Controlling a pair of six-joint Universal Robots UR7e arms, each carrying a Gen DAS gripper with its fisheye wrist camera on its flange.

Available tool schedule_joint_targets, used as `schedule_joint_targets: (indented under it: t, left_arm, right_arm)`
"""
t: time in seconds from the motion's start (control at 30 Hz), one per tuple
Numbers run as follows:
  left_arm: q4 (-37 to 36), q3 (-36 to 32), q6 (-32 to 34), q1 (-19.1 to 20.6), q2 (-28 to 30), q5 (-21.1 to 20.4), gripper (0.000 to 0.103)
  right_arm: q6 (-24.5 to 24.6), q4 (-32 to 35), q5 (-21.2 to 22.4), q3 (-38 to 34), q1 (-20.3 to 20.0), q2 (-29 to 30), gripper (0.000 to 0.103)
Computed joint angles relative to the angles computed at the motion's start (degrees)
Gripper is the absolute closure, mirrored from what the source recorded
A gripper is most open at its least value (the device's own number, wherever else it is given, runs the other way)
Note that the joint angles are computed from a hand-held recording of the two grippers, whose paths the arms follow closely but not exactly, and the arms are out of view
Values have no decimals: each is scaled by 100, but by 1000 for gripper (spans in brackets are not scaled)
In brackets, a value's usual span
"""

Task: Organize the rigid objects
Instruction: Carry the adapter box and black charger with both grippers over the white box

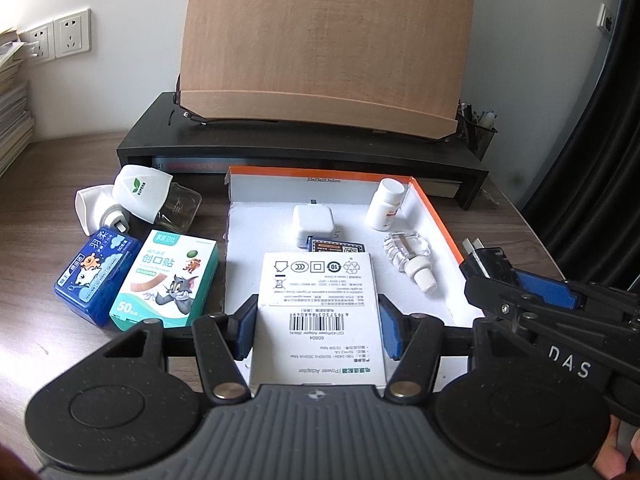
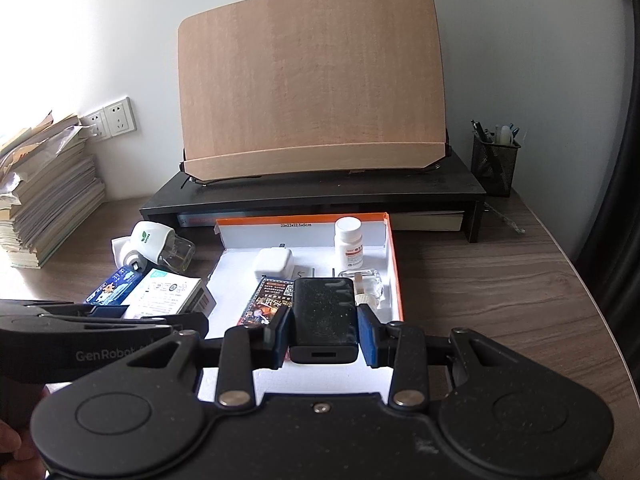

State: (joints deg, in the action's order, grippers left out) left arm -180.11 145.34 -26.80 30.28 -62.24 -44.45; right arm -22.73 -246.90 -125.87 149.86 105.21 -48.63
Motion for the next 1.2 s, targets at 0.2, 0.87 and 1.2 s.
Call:
schedule_joint_targets:
  t: [0.2, 0.87, 1.2]
  left_arm:
    - [3, -50, -44, 45, 89, -21, 44]
    - [6, -87, -144, 76, 241, -89, 44]
    - [59, -69, -186, 70, 228, -76, 44]
  right_arm:
    - [-86, 58, 75, -14, -95, -43, 60]
    - [-69, 186, 149, 32, -261, -107, 60]
    - [-82, 229, 212, 39, -292, -122, 60]
